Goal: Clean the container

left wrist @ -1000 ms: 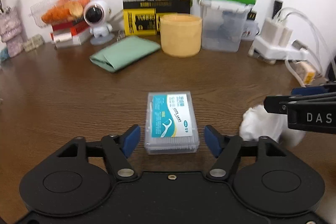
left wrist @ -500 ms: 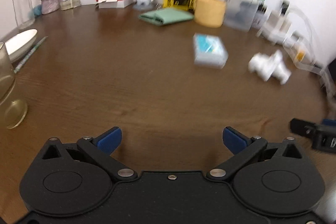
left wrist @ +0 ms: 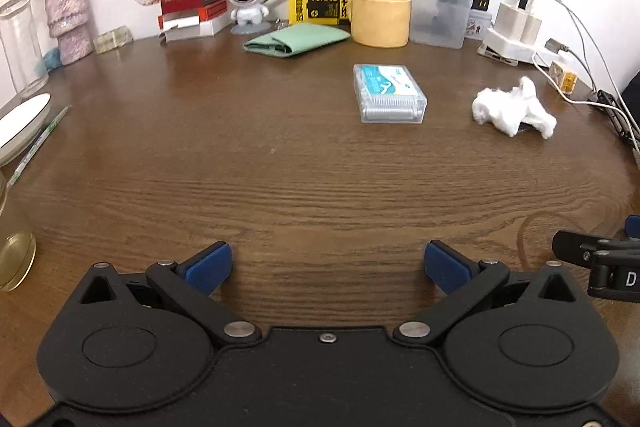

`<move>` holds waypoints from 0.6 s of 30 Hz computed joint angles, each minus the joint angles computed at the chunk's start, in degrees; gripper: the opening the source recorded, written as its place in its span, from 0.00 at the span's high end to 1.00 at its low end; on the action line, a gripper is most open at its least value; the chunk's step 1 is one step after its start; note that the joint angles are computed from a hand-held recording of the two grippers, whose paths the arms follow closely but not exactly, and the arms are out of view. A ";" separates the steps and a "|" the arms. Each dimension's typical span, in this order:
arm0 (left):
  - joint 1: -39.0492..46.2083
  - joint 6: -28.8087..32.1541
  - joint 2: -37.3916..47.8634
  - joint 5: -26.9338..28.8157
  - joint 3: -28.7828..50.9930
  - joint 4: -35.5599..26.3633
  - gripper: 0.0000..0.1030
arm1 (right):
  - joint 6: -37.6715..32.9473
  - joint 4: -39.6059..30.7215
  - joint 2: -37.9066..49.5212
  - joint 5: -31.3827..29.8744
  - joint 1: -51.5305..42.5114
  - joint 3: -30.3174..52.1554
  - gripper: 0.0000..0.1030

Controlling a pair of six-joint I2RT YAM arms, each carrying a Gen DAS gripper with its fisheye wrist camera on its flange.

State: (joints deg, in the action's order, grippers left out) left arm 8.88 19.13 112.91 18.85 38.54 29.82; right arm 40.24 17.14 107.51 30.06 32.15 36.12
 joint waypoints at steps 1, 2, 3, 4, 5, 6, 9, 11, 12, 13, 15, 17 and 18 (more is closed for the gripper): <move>0.05 -0.11 0.60 0.42 -0.40 1.87 0.00 | 0.07 -0.59 0.42 0.55 0.27 0.58 0.05; 0.07 -0.12 0.96 0.72 -0.56 2.78 0.00 | 0.15 -1.19 0.84 1.09 0.54 1.16 0.04; 0.08 -0.12 1.32 1.02 -0.69 3.67 0.00 | -0.03 -0.69 1.19 1.28 0.67 1.20 0.03; 0.13 -0.06 1.32 1.18 -0.71 3.69 0.00 | -0.21 -0.19 1.54 1.48 0.80 1.24 0.03; 0.17 0.02 1.32 1.34 -0.73 3.69 0.00 | 0.03 -0.31 1.76 1.73 0.90 1.50 0.02; 0.22 0.10 1.31 1.50 -0.74 3.68 0.00 | 0.28 -0.45 1.97 1.98 1.01 1.76 0.01; 0.36 0.32 1.29 1.98 -0.79 3.67 0.00 | 0.38 1.16 2.91 2.85 1.21 1.70 0.00; 0.22 0.23 1.12 1.85 -1.07 3.81 0.00 | 0.91 1.73 3.41 3.70 1.56 1.70 0.00; 0.14 0.18 1.03 1.78 -1.22 3.89 0.00 | 0.97 2.96 3.84 4.49 1.93 1.33 0.00; 0.58 0.89 0.86 2.33 -0.71 2.80 0.00 | 1.11 3.60 4.13 5.02 2.19 1.18 0.00; 0.50 1.07 0.86 2.46 -0.51 2.42 0.00 | 1.38 4.87 4.72 6.08 2.72 0.90 0.00; 0.53 1.36 1.00 2.79 -0.48 2.58 0.00 | 1.75 4.40 4.90 6.28 2.72 1.33 0.00; 0.55 1.51 1.08 2.96 -0.47 2.67 0.00 | 1.78 4.29 4.95 6.28 2.68 1.48 0.00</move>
State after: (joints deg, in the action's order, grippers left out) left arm 9.43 20.64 113.98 21.81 38.07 32.49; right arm 42.02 21.43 112.46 36.34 34.84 37.60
